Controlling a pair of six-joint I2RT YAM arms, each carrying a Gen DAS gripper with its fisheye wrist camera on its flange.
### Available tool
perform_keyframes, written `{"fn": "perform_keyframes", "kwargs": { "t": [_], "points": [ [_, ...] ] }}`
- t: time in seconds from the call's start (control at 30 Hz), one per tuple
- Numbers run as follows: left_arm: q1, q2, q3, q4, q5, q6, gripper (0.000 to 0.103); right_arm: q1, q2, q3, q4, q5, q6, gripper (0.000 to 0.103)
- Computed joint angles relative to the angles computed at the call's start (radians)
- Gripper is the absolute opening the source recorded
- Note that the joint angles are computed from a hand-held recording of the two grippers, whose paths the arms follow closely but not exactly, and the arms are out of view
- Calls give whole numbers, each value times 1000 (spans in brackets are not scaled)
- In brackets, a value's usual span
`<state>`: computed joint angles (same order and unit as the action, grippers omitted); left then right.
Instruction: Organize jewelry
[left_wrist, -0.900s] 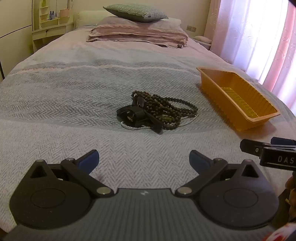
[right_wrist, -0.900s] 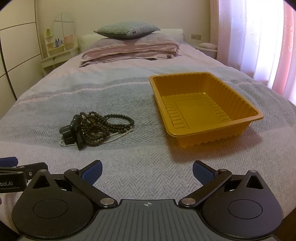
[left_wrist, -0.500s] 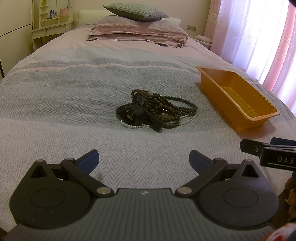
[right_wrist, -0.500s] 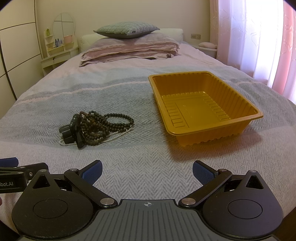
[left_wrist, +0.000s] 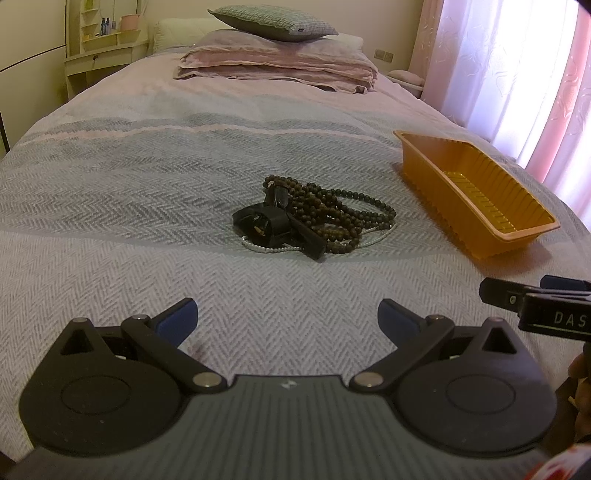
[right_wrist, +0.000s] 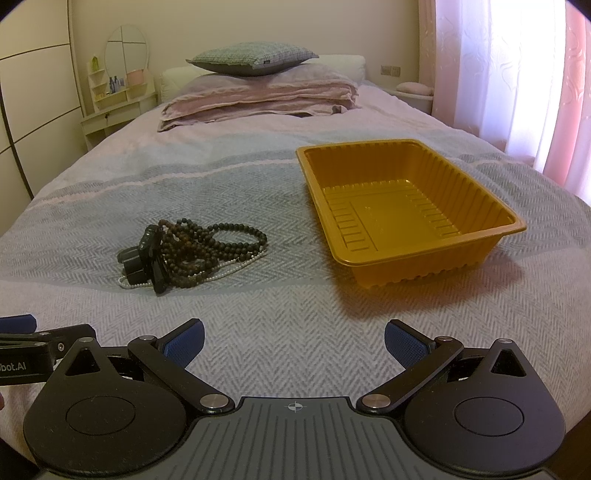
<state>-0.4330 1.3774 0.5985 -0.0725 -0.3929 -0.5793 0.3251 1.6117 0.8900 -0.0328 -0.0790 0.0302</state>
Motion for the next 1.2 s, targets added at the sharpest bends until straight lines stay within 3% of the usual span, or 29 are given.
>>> {"fn": "perform_keyframes", "kwargs": {
  "t": [0.33,0.57,0.73,0.8,0.93,1.2],
  "points": [
    [10,6,-21,40,8,-7,103,-47,15,8,9,-32,18,103],
    [88,30,-7,113,51,25,103,-231,-11,32,85,-209,28,102],
    [131,53,15,150,90,37,103,-342,99,211,39,-233,-30,101],
    [143,72,26,160,101,42,103,-378,170,305,1,-241,-68,82],
    [160,110,48,169,113,33,103,-433,357,545,-116,-261,-134,75],
    [190,198,82,212,171,27,102,-482,631,899,-338,-306,-277,42]
  ]
}}
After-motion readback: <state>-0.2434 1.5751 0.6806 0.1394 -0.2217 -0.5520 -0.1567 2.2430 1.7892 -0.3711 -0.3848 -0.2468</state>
